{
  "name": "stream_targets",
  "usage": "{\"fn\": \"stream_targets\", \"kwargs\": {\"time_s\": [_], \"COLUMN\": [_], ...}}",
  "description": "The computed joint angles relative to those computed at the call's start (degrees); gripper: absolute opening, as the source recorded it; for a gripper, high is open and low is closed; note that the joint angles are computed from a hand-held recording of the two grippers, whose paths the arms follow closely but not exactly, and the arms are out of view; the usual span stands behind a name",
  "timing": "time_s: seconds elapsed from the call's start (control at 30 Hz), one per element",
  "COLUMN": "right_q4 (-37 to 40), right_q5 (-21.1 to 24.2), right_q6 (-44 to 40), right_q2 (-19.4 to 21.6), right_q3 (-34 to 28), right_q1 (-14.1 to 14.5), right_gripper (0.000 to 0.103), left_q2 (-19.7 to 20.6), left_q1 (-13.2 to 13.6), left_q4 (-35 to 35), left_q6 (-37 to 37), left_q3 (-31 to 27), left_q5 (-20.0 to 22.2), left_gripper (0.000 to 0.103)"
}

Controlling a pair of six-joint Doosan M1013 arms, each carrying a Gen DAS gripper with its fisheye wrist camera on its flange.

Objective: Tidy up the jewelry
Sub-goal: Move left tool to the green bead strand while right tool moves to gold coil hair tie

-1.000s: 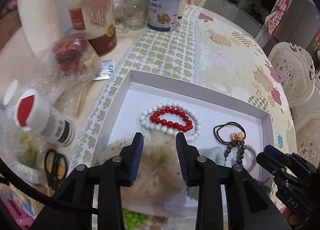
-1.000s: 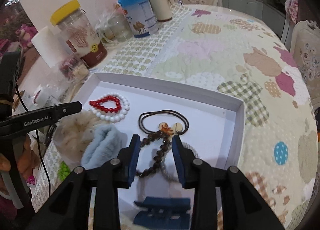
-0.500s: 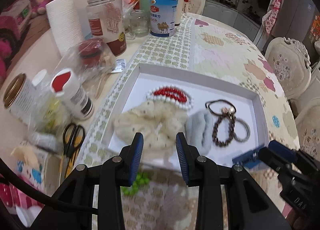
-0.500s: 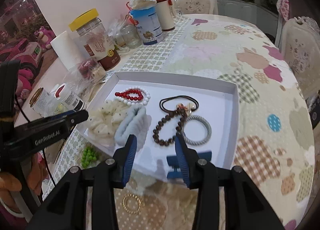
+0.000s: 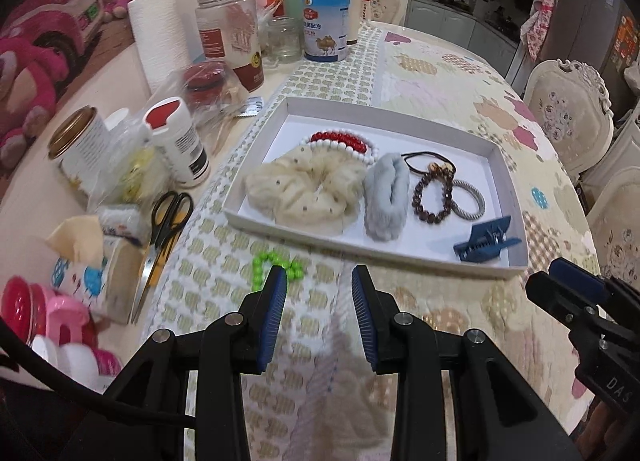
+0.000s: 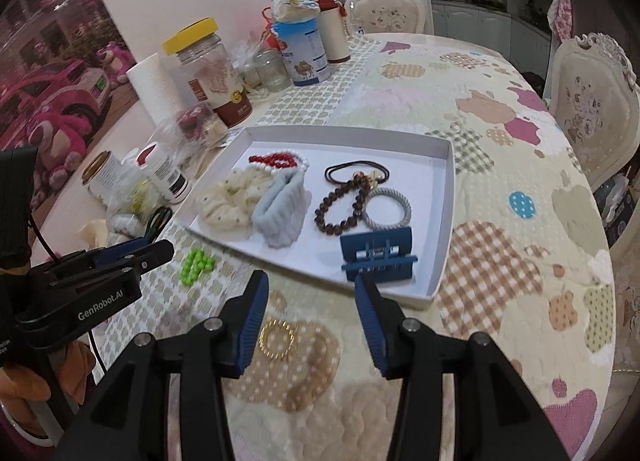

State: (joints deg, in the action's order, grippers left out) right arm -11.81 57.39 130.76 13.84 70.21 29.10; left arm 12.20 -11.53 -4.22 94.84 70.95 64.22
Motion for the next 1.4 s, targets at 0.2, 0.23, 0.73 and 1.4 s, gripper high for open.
{"fn": "stream_targets", "kwargs": {"time_s": [0.2, 0.23, 0.73, 1.4], "right_q4": [-0.09, -0.14, -1.71, 2.58], "right_q5": [0.01, -0.04, 0.14, 1.43], "right_q6": [-0.86, -0.86, 0.72, -1.66], "right_q2": [-1.20, -1.38, -3.35, -1.99], "right_q3": [1.13, 1.34, 3.46, 5.29], "right_q1": [1.25, 1.38, 3.33, 2.53], "right_gripper": [0.048, 0.048, 0.051, 0.053], "left_q2": [-2.40, -2.82, -5.68, -3.87], "left_q1": [0.00, 0.00, -0.10, 4.47], "left_q4": [0.84, 1.00, 1.57, -2.61], "left_q6": [-0.45, -0.54, -1.08, -3.17], "left_q3": [2.95, 3.46, 6.89, 6.00], "left_q5": [-0.80, -0.90, -1.64, 3.12], "left_gripper": [0.032, 0.032, 0.032, 0.032]}}
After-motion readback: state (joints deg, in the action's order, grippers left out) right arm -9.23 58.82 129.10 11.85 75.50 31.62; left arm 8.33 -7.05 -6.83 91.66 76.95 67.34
